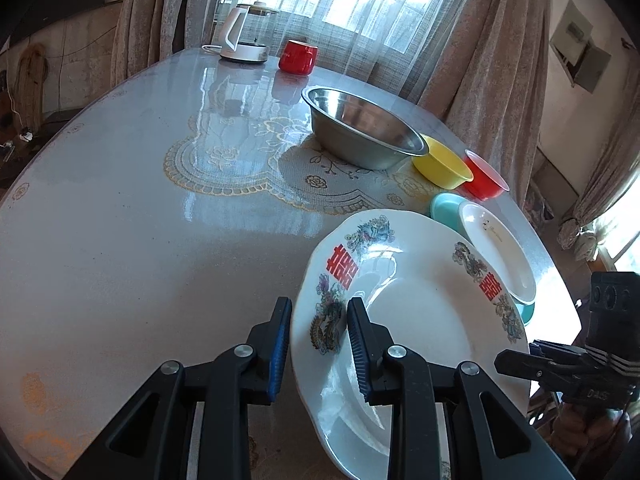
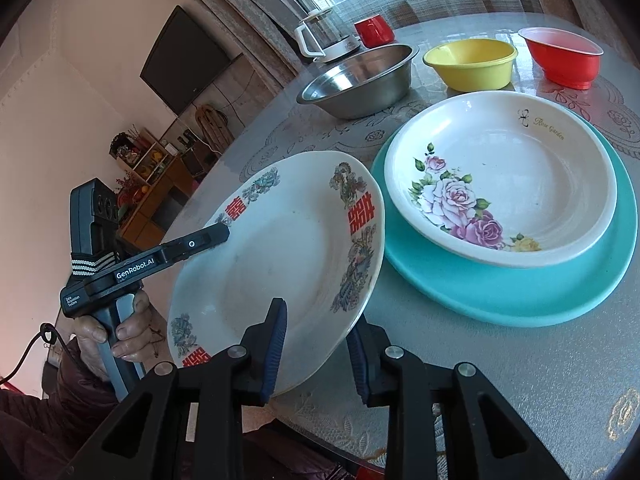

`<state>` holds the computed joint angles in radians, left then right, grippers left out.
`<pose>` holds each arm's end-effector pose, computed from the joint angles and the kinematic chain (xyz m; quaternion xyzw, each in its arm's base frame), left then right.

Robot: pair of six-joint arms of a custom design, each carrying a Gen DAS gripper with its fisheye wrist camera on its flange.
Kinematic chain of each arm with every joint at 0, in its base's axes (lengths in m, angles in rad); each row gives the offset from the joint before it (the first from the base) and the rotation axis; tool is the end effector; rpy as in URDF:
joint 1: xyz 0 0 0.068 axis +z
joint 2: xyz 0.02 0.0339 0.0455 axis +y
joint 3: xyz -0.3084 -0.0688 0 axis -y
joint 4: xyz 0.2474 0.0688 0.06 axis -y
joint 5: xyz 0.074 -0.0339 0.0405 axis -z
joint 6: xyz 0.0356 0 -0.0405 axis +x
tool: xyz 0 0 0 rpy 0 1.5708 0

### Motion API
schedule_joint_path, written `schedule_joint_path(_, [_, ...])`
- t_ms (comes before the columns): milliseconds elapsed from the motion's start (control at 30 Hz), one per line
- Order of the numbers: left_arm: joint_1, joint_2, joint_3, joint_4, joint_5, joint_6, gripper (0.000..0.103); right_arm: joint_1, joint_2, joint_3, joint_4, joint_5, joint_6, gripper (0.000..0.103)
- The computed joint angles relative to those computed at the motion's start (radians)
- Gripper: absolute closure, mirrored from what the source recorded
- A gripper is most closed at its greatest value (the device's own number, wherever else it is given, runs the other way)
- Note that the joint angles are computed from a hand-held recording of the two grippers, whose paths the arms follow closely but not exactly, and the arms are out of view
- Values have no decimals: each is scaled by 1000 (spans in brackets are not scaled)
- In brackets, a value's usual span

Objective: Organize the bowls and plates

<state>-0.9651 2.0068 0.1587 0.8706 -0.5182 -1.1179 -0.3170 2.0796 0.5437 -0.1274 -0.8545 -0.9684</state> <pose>0.1277 -0.1535 0.0517 -0.1452 0.9160 -0.1202 0.3542 0.2268 -0.0461 0.0407 -0.2727 0.8675 0.3566 0.2144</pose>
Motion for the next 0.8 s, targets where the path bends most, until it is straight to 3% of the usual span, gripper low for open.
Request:
schedule_joint_path(200, [-3, 11, 2, 9, -5, 14, 75, 36, -8, -41, 104, 22, 43, 81])
schedule_joint_path(800, [-97, -56, 29, -157, -91, -70, 75, 33, -70, -72, 145, 32, 44, 80])
